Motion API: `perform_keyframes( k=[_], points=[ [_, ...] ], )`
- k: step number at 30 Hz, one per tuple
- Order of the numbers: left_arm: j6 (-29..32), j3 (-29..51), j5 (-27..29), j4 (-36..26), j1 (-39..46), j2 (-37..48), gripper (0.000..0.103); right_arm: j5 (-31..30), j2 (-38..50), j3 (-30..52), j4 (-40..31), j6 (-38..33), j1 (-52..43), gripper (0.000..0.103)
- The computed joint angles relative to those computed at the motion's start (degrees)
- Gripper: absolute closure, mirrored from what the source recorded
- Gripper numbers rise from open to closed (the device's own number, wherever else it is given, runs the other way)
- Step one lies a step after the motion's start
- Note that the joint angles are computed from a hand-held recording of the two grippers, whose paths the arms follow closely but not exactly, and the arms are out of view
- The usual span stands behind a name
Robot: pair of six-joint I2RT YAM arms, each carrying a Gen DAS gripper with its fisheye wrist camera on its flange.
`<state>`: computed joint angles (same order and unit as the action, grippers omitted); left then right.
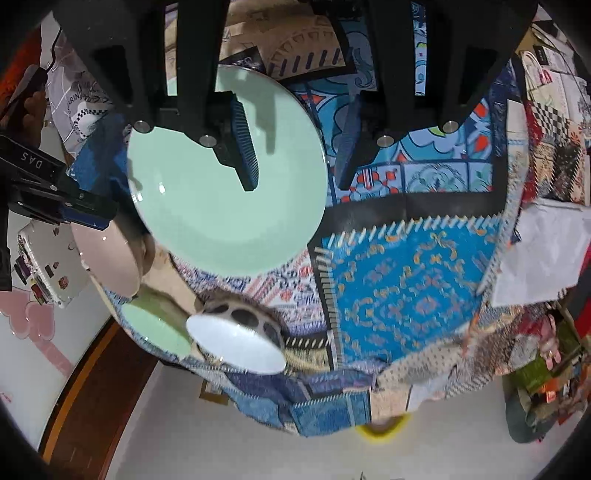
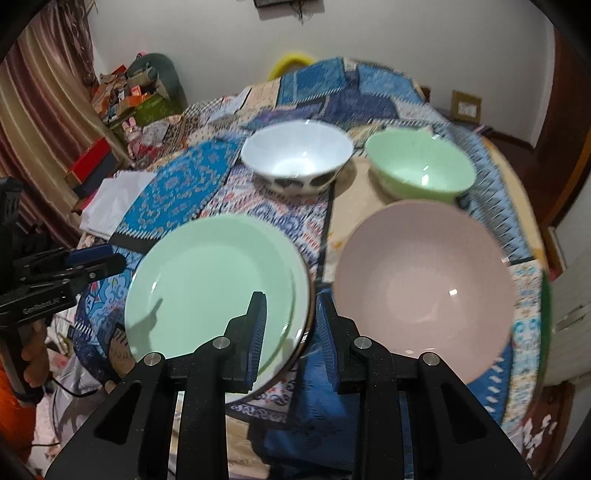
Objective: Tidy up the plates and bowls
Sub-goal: 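Open both grippers and move them to the pink bowl rim, then close both grippers on the pink bowl rim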
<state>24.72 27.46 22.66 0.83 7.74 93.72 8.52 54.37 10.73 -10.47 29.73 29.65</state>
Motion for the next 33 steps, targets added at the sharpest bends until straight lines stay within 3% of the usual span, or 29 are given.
perform_keyframes(
  k=[9,13,16,19,21,26,29,33],
  points=[
    [-3.2,-3.5,0.9,-4.7,-5.1,-16.3,0.048,6.4,-21.0,0.2,-16.6,-2.0,-2.2,0.047],
    [-6.2,-4.5,-0.8,-5.8,-11.1,-21.4,0.046,4.6,-26.3,-0.4,-20.7,-5.6,-8.0,0.045],
    [-8.8,-4.7,-2.9,-4.9,-16.3,-22.6,0.043,4.0,-29.5,-1.2,-23.1,-9.2,-12.6,0.034],
    [-11.5,-4.9,-5.8,-3.0,-21.8,-22.0,0.043,2.9,-33.0,-1.7,-25.5,-12.9,-17.2,0.031],
    [-13.5,-4.7,-7.5,-1.5,-25.3,-20.5,0.043,1.8,-34.6,-1.8,-27.0,-15.3,-21.1,0.020],
    [-17.9,-2.5,-10.8,2.0,-32.4,-13.9,0.043,-11.3,-38.5,-2.4,-28.6,-25.8,-39.4,0.002],
    [-19.7,-0.8,-12.6,3.9,-35.3,-9.7,0.043,-12.4,-39.2,-3.1,-27.8,-29.3,-43.5,0.001],
    [-21.8,2.0,-14.1,6.1,-38.4,-3.1,0.043,-14.8,-31.3,-4.7,-19.9,-32.8,-47.9,0.001]
  ],
)
